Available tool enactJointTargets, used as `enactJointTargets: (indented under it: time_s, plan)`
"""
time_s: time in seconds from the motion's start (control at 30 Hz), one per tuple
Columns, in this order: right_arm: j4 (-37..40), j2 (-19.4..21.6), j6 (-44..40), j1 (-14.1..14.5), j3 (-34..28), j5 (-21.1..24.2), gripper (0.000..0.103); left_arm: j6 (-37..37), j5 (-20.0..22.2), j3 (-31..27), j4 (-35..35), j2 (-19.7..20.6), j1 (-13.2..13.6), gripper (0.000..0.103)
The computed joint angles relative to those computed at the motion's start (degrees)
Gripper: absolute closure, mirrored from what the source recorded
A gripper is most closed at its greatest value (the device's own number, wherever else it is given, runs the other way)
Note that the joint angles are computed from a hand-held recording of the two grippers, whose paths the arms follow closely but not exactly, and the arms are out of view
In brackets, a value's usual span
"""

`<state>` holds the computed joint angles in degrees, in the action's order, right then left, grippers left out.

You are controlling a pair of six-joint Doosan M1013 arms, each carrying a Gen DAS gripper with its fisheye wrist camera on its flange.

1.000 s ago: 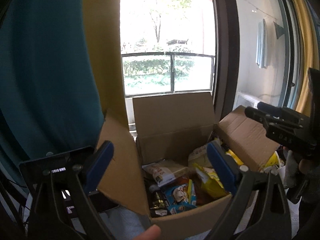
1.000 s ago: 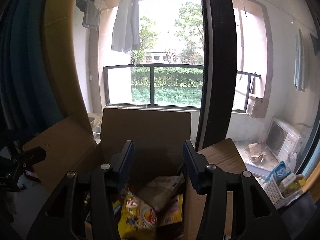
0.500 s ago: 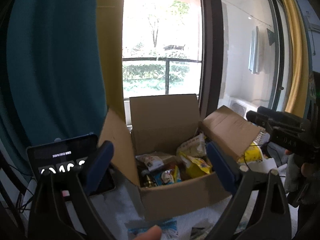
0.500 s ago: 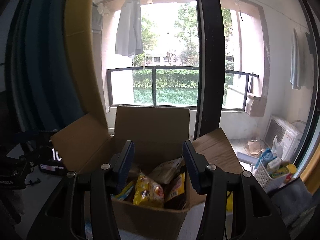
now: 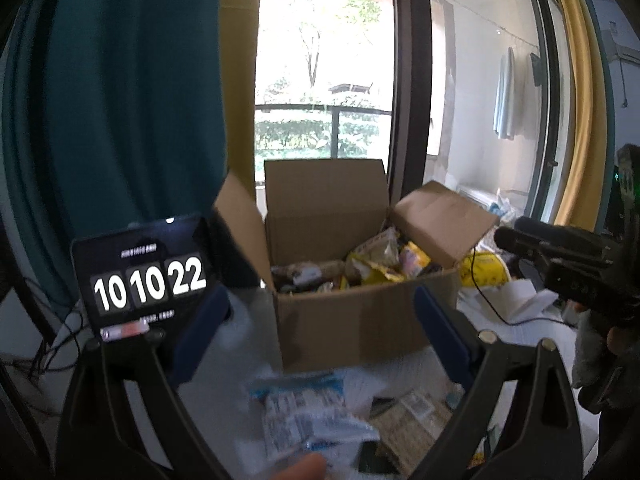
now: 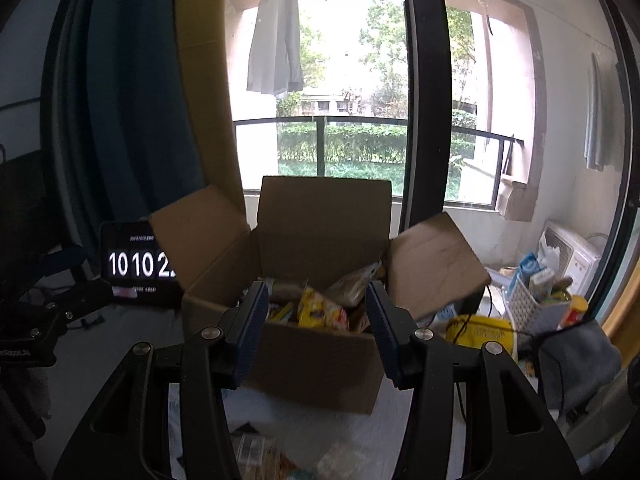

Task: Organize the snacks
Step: 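Withdraw both open tools from the box back toward the snack pile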

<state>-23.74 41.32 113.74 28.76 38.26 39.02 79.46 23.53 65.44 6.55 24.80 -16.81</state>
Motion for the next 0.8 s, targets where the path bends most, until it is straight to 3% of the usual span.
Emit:
enactJointTargets:
  time_s: [0.27,0.4,0.67,0.8]
  plan:
    - [-3.18,-4.20,4.52,0.99,8.96,-2.18,0.049,-1.90,-1.43,5.88,1.65,-2.63,-0.69,0.008]
    - [-4.41,-5.70,6.71,1.14,12.31,-3.20,0.049,2.76,-1.48,8.22,-1.95,-3.59,-0.84,0.008]
    - [-5.26,-7.51,10.69,0.97,16.41,-3.88,0.049,11.18,3.79,9.90,-11.36,-3.74,-0.23,0.008]
    - [-5.27,-7.91,11.07,0.79,17.36,-3.84,0.049,8.66,4.56,11.23,-8.99,-3.74,-0.23,0.008]
